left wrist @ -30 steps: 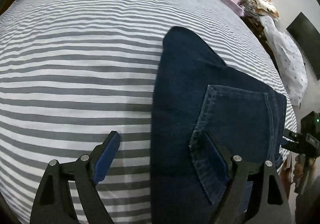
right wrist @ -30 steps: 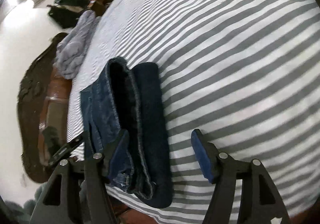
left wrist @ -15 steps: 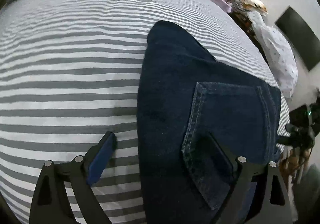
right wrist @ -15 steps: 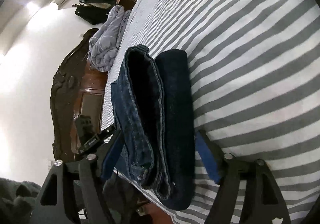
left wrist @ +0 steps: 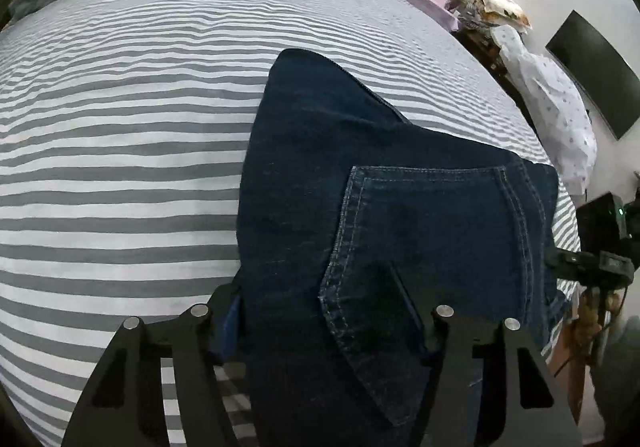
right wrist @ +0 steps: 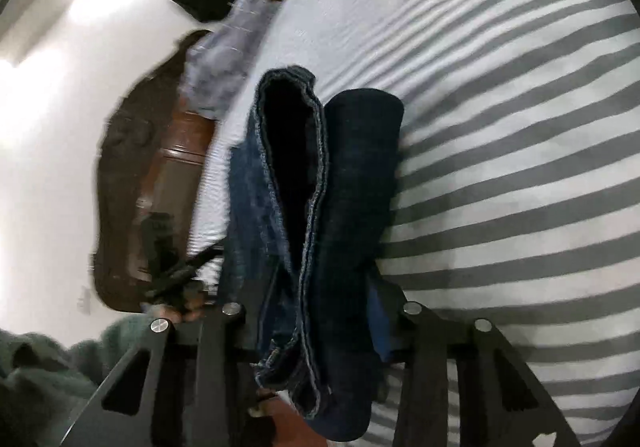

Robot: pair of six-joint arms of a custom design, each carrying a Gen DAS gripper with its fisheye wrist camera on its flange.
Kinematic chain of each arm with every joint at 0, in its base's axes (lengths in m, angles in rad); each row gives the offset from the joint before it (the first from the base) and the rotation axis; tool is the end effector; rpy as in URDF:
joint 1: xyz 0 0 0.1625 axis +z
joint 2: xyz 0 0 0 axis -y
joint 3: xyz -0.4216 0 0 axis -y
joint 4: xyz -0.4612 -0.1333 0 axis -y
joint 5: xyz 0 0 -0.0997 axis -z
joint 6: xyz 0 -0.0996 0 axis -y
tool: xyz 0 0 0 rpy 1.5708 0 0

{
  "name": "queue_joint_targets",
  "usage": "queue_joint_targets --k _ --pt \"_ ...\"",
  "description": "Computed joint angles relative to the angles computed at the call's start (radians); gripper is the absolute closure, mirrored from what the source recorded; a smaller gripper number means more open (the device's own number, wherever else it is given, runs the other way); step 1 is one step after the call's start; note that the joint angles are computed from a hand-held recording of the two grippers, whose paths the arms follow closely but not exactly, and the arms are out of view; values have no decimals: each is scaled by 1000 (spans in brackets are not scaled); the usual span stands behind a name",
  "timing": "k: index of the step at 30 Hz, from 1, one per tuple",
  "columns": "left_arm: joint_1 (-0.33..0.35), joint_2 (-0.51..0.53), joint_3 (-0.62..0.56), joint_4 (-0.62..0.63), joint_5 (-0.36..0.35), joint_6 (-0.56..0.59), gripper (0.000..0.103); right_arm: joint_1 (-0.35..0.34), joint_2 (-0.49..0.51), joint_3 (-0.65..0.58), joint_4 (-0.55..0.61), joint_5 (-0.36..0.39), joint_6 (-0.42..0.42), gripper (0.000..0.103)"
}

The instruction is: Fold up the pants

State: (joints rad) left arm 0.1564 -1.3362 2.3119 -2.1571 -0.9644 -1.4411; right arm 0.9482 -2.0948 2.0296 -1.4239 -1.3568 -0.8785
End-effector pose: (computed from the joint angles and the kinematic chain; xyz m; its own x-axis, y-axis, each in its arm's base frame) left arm -0.3830 -0.2528 0.0771 -0.8951 -0.0336 -0.4446 0.2032 0.8569 -0.4737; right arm -0.0732 -0.3668 0.4524 -0.9477 -0.2505 -0.1979 -0.2323 0.9663 -0.1108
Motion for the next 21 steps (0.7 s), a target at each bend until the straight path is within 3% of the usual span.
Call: queue_joint_targets --k 3,9,11,14,17,21 --pt "11 -13 9 -22 -17 14 36 27 -1 19 -54 -24 30 64" --pt "19 20 -10 -22 6 2 34 4 -16 32 -45 9 49 60" --pt "6 27 -18 -6 22 -18 49 -5 -47 35 -34 4 1 67" --pt "-13 19 -28 46 41 -16 65 -21 -66 28 -15 22 18 75" --pt "-13 -11 -10 13 41 -40 76 -19 -89 29 -7 37 20 79" --pt "-26 -5 -29 32 54 -23 81 15 -111 30 -11 33 41 82"
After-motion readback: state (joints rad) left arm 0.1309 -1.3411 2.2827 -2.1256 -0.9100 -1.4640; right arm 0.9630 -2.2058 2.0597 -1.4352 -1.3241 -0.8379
